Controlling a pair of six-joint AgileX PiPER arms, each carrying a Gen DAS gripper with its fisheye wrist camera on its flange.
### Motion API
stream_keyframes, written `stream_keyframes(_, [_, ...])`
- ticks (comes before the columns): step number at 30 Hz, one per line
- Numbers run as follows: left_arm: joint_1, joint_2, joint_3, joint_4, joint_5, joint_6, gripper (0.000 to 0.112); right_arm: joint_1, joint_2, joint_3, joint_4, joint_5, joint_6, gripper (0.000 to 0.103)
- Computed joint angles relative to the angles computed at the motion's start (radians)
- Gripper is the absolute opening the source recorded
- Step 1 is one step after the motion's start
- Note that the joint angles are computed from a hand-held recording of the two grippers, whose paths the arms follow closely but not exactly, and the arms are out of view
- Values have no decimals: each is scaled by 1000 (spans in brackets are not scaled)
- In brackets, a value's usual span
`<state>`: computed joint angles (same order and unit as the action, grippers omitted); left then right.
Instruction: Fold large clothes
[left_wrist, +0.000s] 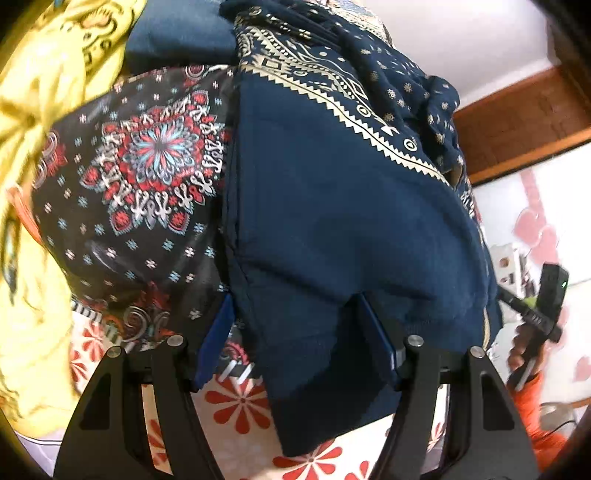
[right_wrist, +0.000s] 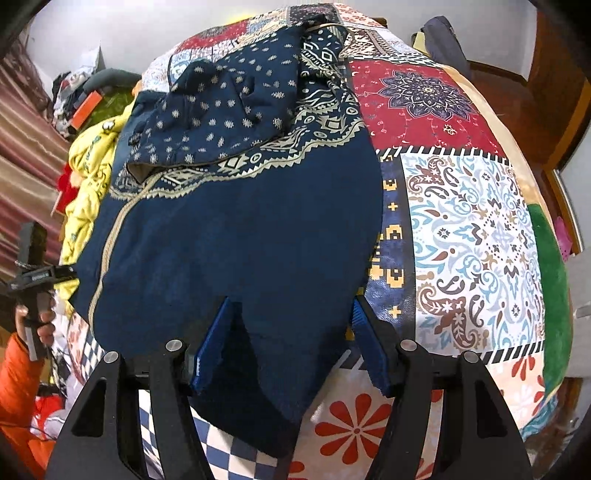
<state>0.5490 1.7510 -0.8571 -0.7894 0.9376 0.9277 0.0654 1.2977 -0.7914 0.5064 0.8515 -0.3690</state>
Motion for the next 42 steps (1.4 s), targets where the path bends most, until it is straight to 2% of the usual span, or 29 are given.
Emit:
stream_keyframes(2, [11, -4, 9, -27, 17, 39, 52, 8, 1, 3, 5, -13, 2, 38])
stream_keyframes(3, [8, -17, 17, -36, 15, 53, 45, 15, 4, -1, 2, -14, 6, 34])
stream_keyframes(5, [-27, -48, 26, -47, -10, 58, 32, 35, 13, -18, -4, -14, 15, 19])
stream_keyframes(7, [-61, -89, 35, -52, -29, 60, 16, 62, 19, -37, -31, -20, 34, 13])
stream_keyframes(8, [-76, -110, 35, -48, -41, 54, 13, 77, 20, -48, -45, -27, 45, 12])
stream_keyframes(15, [-117, -234, -46, -73, -57, 30, 10, 100, 47, -176, -42, -44, 26, 9])
stream_keyframes(23, [-122, -225, -234, -103, -35, 9, 9, 107, 141, -403, -61, -75, 48, 8])
stream_keyframes(28, [-140, -127, -413, -135, -44, -55, 9, 103, 273, -606, -106, -93, 105, 8])
stream_keyframes(33, [-180, 36, -622, -92, -117, -193, 9, 96, 486, -870, -171, -78, 209, 8])
stream_keyframes(39, [-222, 318, -932, 65, -157, -440, 9, 103, 770, -1209, -254, 29, 332, 8])
stream_keyframes(42, [-247, 461, -1085, 185, -142, -572, 9, 101, 884, -1338, -278, 90, 363, 8])
